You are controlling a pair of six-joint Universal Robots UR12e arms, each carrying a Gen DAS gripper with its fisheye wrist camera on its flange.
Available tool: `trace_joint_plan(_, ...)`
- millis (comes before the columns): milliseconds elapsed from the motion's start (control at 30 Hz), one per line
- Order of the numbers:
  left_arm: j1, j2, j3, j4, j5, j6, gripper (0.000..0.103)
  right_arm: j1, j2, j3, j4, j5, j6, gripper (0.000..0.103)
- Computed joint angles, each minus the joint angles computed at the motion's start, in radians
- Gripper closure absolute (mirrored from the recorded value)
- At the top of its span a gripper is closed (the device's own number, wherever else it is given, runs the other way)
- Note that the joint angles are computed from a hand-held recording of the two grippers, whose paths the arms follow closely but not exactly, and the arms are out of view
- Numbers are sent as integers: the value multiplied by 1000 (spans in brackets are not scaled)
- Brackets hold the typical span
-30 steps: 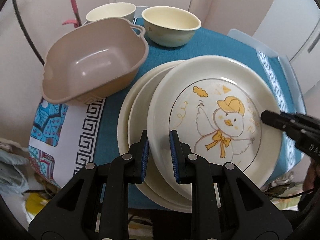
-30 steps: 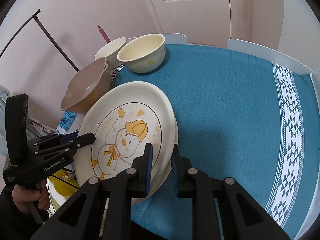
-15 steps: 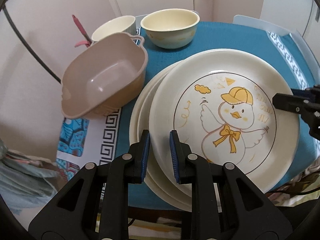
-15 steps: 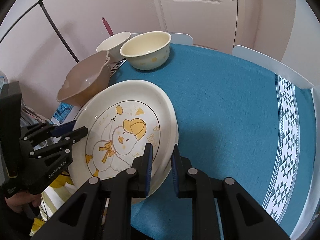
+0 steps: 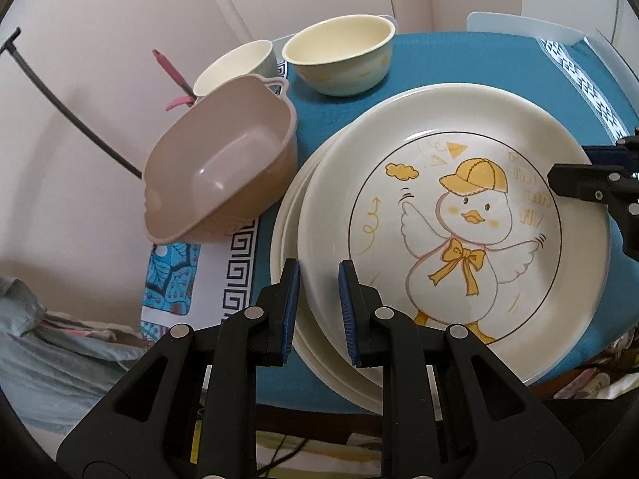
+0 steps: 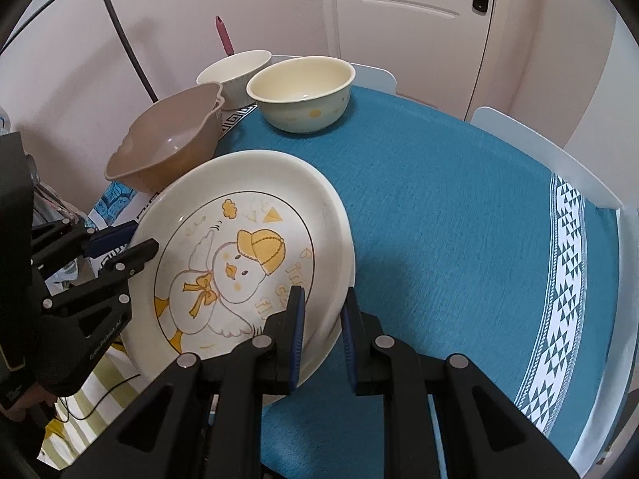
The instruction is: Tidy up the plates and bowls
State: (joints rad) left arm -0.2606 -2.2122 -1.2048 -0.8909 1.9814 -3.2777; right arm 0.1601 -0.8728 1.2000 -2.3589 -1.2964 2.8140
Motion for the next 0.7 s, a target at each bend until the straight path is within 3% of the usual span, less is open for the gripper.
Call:
trace_joint_plan(333,-9,-3,5,-15,55,11,85,7,5,-7,10,-28,-20,87)
trace_joint_plan(700,7,10,6,-20,-13,-18,85,2,1,-2,1,-6,-2,87)
